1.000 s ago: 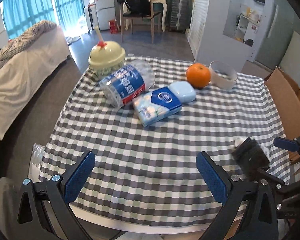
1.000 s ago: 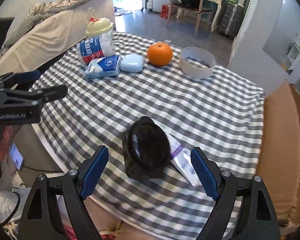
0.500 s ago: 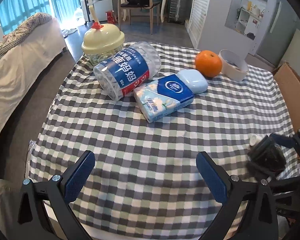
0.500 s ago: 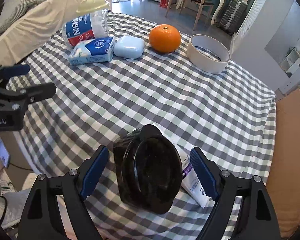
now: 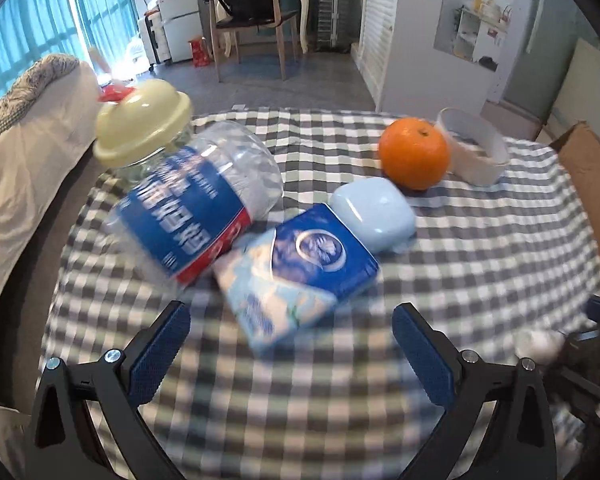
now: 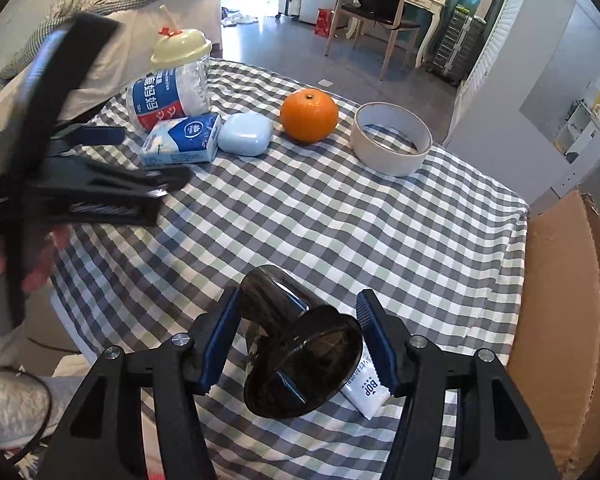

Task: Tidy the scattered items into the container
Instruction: 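Grasp the black round cup-like object with the right gripper, then grasp the blue Vinda tissue pack with the left gripper, then carry the black object and tissue pack into the box and open both grippers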

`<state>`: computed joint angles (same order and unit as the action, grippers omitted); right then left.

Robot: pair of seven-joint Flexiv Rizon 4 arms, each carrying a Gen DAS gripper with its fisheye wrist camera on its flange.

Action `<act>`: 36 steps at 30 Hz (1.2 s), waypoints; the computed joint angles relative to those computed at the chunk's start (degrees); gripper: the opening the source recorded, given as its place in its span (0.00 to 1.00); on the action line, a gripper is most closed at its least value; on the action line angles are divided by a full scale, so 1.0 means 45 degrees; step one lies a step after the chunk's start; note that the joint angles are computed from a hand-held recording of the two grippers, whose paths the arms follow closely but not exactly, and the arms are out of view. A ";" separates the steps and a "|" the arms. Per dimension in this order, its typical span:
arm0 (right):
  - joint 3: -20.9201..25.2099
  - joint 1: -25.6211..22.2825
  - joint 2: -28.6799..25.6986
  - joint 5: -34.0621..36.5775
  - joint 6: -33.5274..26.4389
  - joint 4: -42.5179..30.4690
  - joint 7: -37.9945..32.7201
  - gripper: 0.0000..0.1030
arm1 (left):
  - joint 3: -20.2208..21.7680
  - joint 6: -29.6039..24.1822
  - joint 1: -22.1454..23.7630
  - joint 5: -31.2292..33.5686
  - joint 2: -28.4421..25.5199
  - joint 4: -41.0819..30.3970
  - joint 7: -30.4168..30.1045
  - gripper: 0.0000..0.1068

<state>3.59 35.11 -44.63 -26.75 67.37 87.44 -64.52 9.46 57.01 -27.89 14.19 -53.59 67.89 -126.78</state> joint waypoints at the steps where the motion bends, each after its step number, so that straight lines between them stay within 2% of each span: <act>1: 0.0009 -0.0026 0.0019 0.0029 -0.0018 0.0018 0.0003 0.57 | -0.0062 -0.0214 0.0075 -0.0083 -0.0227 -0.0329 0.0131 0.96; 5: 0.0217 -0.0282 0.0066 0.0290 -0.0094 -0.0016 -0.0136 0.57 | -0.0737 0.0440 0.0681 -0.0700 -0.0624 -0.0522 0.0878 0.95; 6: 0.0215 -0.0312 0.0077 0.0342 -0.0059 -0.0012 -0.0123 0.57 | -0.0763 0.0457 0.0738 -0.0857 -0.0640 -0.0537 0.0986 0.92; 7: 0.0196 -0.0328 0.0097 0.0379 -0.0036 -0.0007 -0.0095 0.57 | -0.0694 0.0500 0.0724 -0.0937 -0.0616 -0.0504 0.0999 0.83; 12: 0.0071 -0.0304 0.0169 0.0389 0.0336 0.0066 -0.0009 0.57 | -0.0837 -0.0317 0.0858 -0.1447 -0.0350 -0.0461 0.1720 0.81; 17: -0.0243 -0.0190 0.0509 0.0149 0.0919 0.0542 0.0295 0.55 | -0.0792 0.0412 0.0477 -0.1282 0.0474 0.0413 0.1509 0.79; 18: -0.0323 -0.0164 0.0588 0.0092 0.1039 0.0650 0.0401 0.48 | -0.0704 0.0450 0.0324 -0.1167 0.0610 0.0429 0.1507 0.79; 19: -0.0305 -0.0213 0.0698 0.0089 0.1111 0.0756 0.0436 0.36 | -0.0623 0.0483 0.0184 -0.1062 0.0716 0.0426 0.1469 0.79; 20: -0.0250 -0.0278 0.0794 0.0126 0.1019 0.0799 0.0464 0.30 | -0.0565 0.0549 0.0048 -0.0955 0.0830 0.0397 0.1428 0.79; 22: -0.0513 -0.0191 0.1023 -0.0040 0.0848 0.0976 0.0779 0.29 | -0.0621 0.0867 -0.0110 -0.0769 0.0977 0.0274 0.1574 0.79; 24: -0.0466 -0.0350 0.1076 -0.0042 0.0736 0.1062 0.0917 0.19 | -0.0534 0.1002 -0.0286 -0.0632 0.1024 0.0155 0.1561 0.79; 25: -0.0099 -0.0649 0.1034 0.0218 0.0611 0.0993 0.0741 0.14 | -0.0510 0.0926 -0.0380 -0.0603 0.0979 -0.0055 0.1565 0.79; 26: 0.0375 -0.1024 0.0972 0.0614 0.0483 0.0896 0.0474 0.00 | -0.0504 0.0967 -0.0436 -0.0554 0.1027 -0.0008 0.1554 0.79; 29: 0.0681 -0.1414 0.1197 0.1143 0.0917 0.1273 0.0286 0.00 | -0.0499 0.0786 -0.0688 -0.0386 0.0907 -0.0464 0.1706 0.79; 35: 0.0281 -0.1315 0.1753 0.0786 0.1797 0.2258 0.0132 0.01 | -0.0441 0.0667 -0.0951 -0.0242 0.0719 -0.1089 0.1621 0.79; 36: 0.0046 -0.1120 0.1857 0.0557 0.2067 0.2526 0.0175 0.16 | -0.0492 0.0578 -0.0923 -0.0272 0.0660 -0.1224 0.1681 0.79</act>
